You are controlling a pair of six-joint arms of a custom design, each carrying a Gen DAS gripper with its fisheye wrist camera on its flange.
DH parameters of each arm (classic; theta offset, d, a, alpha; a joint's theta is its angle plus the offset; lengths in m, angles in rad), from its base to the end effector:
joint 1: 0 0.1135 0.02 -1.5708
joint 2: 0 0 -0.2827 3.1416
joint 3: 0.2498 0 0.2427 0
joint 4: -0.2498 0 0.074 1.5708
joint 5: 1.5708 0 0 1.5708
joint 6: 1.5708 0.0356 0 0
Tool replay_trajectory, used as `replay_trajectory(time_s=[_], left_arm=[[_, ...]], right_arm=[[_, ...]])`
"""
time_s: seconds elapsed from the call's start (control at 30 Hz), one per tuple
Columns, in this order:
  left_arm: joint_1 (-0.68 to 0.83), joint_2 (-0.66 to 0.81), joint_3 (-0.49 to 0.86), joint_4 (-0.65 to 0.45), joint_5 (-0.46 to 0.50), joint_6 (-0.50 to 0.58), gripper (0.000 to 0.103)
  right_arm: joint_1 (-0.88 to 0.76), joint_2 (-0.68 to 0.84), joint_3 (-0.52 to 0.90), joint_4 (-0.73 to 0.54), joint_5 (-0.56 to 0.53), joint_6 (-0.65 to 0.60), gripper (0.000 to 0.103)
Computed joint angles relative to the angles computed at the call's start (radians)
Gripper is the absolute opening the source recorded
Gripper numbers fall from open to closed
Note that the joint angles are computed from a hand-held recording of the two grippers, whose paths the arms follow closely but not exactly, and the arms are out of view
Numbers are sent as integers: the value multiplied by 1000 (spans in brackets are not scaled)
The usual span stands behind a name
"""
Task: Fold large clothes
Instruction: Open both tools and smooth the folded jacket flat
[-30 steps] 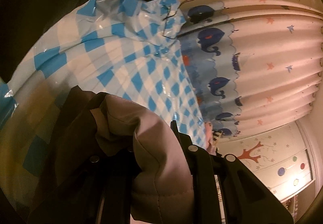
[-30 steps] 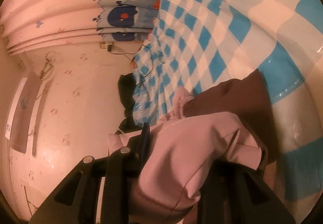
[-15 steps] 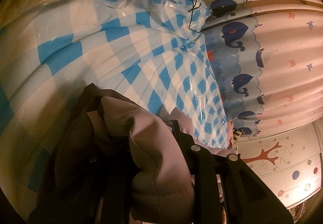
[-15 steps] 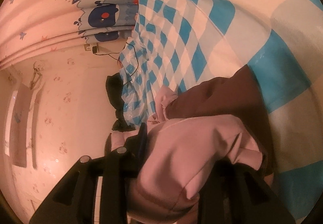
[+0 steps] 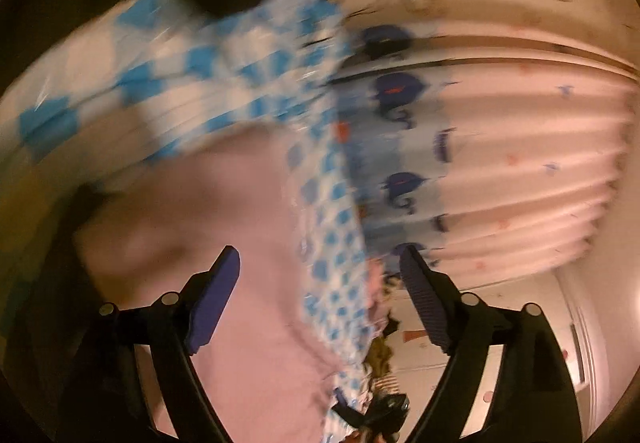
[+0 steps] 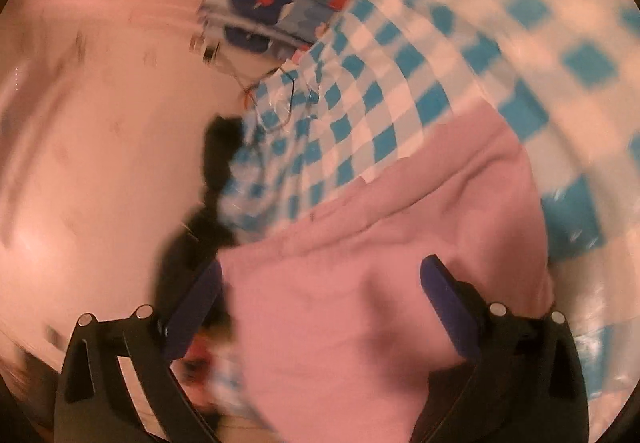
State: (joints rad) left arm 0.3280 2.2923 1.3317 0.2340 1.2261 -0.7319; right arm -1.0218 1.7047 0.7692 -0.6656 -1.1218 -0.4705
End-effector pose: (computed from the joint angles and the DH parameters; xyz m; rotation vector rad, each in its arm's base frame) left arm 0.4415 0.1148 0.1103 -0.4798 2.1067 -1.6055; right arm 0.1541 -0.1904 0.1506 0.6165 2.1030 1.0334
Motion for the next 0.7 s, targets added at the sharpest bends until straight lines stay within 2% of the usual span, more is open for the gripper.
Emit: replay_trajectory(time_s=[0.03,0.07,0.1,0.17,0.2,0.3,0.37,0.43,0.47,0.53,0.6,0.7], left_arm=[[5,-33,-37,69,2,-47,84],[4,-83,-68,61,-23,-15,85],[-1,-128,-86,17,-51,62,86],[-38,-253,-143,-130,-136,347,87],[-88,-320,-179,-228,-196,533,87],[-208,-383,-246,-330,-303,792,87],[-296,-381,-282,-308,-406,854,87],[-349,-346,-282,-287,-486,875,87],[-384,-297,-255,-286,-558,871,87],[-407,-198,-180,-308,-620,847,87],[-400,-110,-115,-315,-626,812,87],[-405,-39,-48,-311,-664,789,87]], right_arm=[[26,-90,-46,46,44,16,95],[47,-151,-80,77,79,21,95],[82,-226,-119,118,128,38,95],[170,-356,-194,208,231,87,95],[233,-410,-233,267,290,125,95],[400,-458,-321,448,451,241,95],[536,-422,-362,594,599,333,95],[608,-340,-366,692,694,367,95],[653,-276,-360,750,766,393,95],[689,-146,-333,831,838,422,96],[695,-49,-292,871,878,441,96],[711,51,-205,856,920,457,96]])
